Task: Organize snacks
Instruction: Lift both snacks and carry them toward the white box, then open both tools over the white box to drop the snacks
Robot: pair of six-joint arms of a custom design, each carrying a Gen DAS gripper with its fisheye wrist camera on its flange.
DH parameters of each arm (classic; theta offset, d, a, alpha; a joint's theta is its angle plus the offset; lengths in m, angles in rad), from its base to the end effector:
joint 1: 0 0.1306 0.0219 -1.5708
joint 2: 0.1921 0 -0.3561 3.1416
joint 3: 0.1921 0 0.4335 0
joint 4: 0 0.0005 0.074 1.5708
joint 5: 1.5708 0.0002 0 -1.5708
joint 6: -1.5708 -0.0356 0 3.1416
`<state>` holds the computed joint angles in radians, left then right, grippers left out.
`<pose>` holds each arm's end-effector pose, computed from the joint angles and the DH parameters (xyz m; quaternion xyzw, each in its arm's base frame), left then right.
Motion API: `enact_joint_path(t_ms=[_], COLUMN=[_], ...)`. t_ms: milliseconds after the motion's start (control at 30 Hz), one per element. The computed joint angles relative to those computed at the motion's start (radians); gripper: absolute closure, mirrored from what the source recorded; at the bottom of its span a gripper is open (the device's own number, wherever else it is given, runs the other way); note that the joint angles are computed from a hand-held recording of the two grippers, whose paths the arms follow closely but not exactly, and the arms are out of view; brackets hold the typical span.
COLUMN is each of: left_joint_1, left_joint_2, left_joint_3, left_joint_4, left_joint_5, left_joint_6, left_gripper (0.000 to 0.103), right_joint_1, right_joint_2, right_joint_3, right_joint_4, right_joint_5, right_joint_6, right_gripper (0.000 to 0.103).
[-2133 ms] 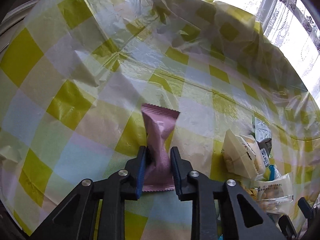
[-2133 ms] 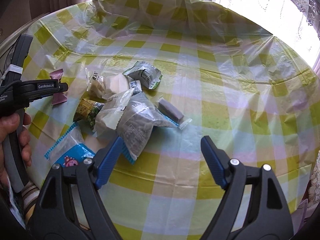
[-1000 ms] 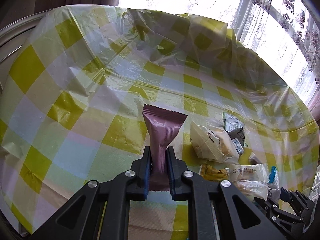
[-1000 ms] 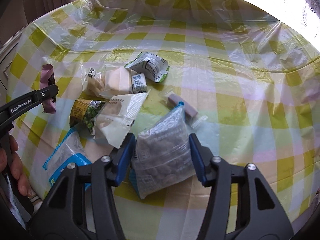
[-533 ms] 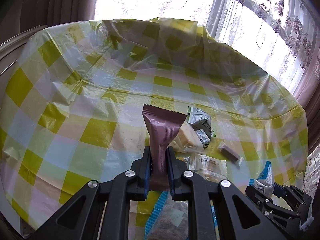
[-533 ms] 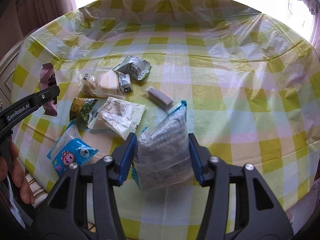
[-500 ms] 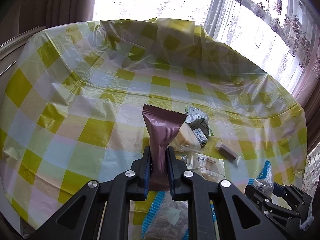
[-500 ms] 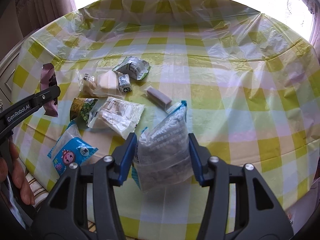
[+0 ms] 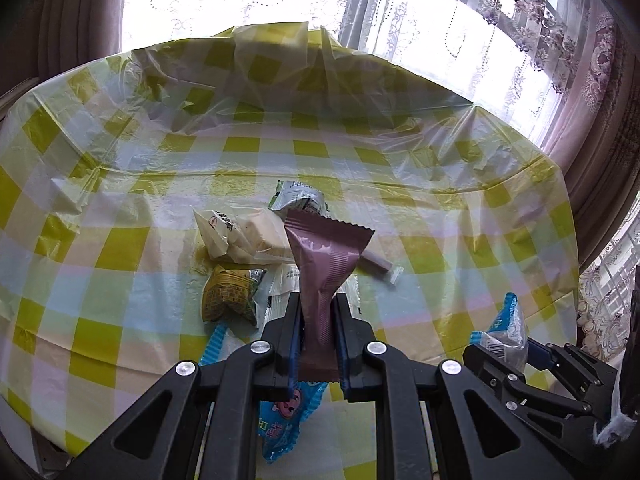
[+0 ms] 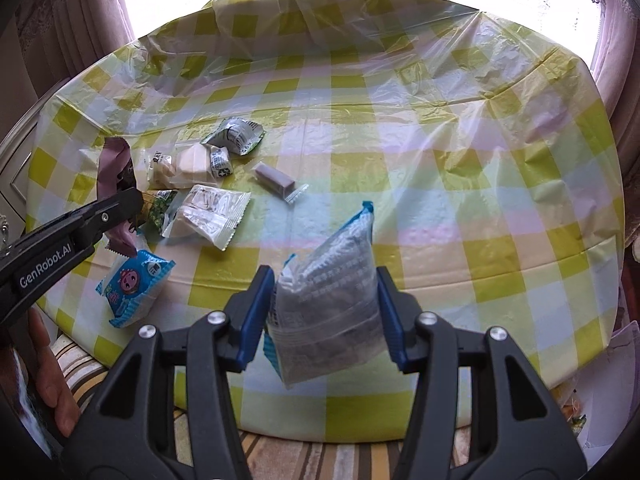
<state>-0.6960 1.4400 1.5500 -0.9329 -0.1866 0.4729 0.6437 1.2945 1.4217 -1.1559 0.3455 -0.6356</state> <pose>0.4249 -0.3470 0.4536 0.0694 0.9249 -0.1283 0.3512 0.3893 0.2764 0.4482 0.0422 0.9493 0.0246 0.3105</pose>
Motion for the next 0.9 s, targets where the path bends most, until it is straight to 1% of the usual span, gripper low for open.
enact_joint_path(t_ms=[333, 467, 567, 633, 733, 833, 900], left_joint_1=[-0.073, -0.105, -0.129, -0.141, -0.165, -0.182, -0.192], left_joint_2=[0.050, 0.079, 0.103, 0.117, 0.141, 0.167, 0.188], left_joint_3=[0.060, 0.096, 0.125, 0.142, 0.173, 0.205, 0.230], left_joint_4=[-0.042, -0.065, -0.085, -0.095, -0.112, -0.129, -0.142], left_joint_5=[0.078, 0.124, 0.138, 0.165, 0.176, 0.211, 0.249], left_joint_6=[-0.053, -0.077, -0.100, -0.110, -0.134, -0.150, -0.163], left_gripper=[0.088, 0.088, 0.088, 0.088, 0.088, 0.088, 0.088], right_joint_1=[-0.027, -0.035, -0.044, -0.046, -0.054, -0.066, -0.076], right_joint_2=[-0.124, -0.175, -0.212, -0.237, -0.274, -0.314, -0.336], right_joint_3=[-0.091, -0.124, -0.149, -0.166, -0.189, -0.214, -0.230], right_joint_4=[-0.050, -0.080, -0.105, -0.120, -0.146, -0.175, -0.197], right_joint_5=[0.020, 0.036, 0.042, 0.049, 0.057, 0.065, 0.066], right_joint_6=[-0.053, -0.070, -0.087, -0.098, -0.112, -0.128, -0.139], right_gripper=[0.049, 0.049, 0.049, 0.049, 0.049, 0.049, 0.049])
